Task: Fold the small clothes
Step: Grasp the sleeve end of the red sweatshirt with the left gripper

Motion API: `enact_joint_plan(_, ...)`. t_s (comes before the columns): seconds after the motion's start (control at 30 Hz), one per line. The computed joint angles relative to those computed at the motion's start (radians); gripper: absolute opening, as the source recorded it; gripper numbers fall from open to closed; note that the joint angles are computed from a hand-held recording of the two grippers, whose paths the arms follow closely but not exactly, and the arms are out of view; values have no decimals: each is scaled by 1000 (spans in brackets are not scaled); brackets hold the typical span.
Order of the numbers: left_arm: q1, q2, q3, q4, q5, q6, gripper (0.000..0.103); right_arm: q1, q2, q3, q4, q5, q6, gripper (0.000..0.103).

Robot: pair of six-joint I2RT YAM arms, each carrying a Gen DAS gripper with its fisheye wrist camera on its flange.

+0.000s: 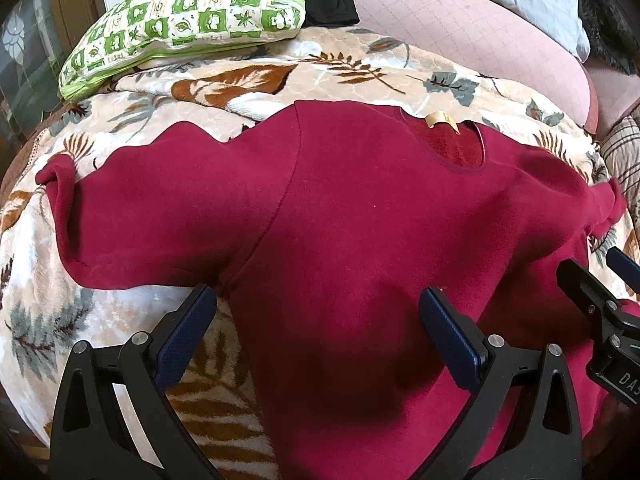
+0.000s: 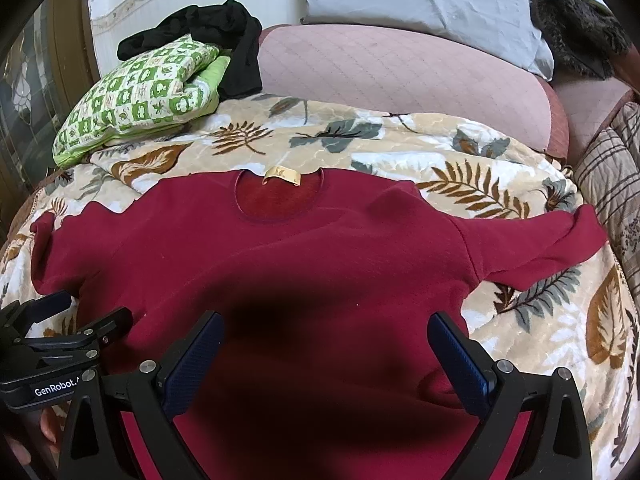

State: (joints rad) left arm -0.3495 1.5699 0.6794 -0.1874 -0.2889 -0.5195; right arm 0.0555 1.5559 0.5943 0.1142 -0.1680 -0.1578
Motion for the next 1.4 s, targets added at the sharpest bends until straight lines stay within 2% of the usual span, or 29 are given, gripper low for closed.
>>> enact_joint_plan(0.47,37,16,4,12,16,17,102,47,43,26,9,25,13,101)
enact_joint_plan(0.63,102,-10,-14,16,62,52,102,67,65,40,10,26,15,101)
enact_joint_plan(0.77,232,-83,-46,14,92,115,102,84,64,40,18,1,14,101)
enact_joint_plan(0.87,377,-130,-60,16,103,177,102,105,70,46,21,-7,22,101)
enact_joint_plan(0.97,572,-140,-49,18,164,246,102,130,77,54,23,-29,34,101)
enact_joint_plan(1.1,800,-55,53,12,217,324,101,188,99,72,23,-21,48,101)
enact_joint_plan(1.27,1034,166,287,-39,301,303,100,253,114,81,28,4,45,101)
enact_joint_plan(1.37,1104,322,454,-112,341,289,88,268,132,92,28,-3,49,101)
enact_joint_plan(1.4,1125,379,515,-139,362,276,77,271,140,98,27,-7,52,101)
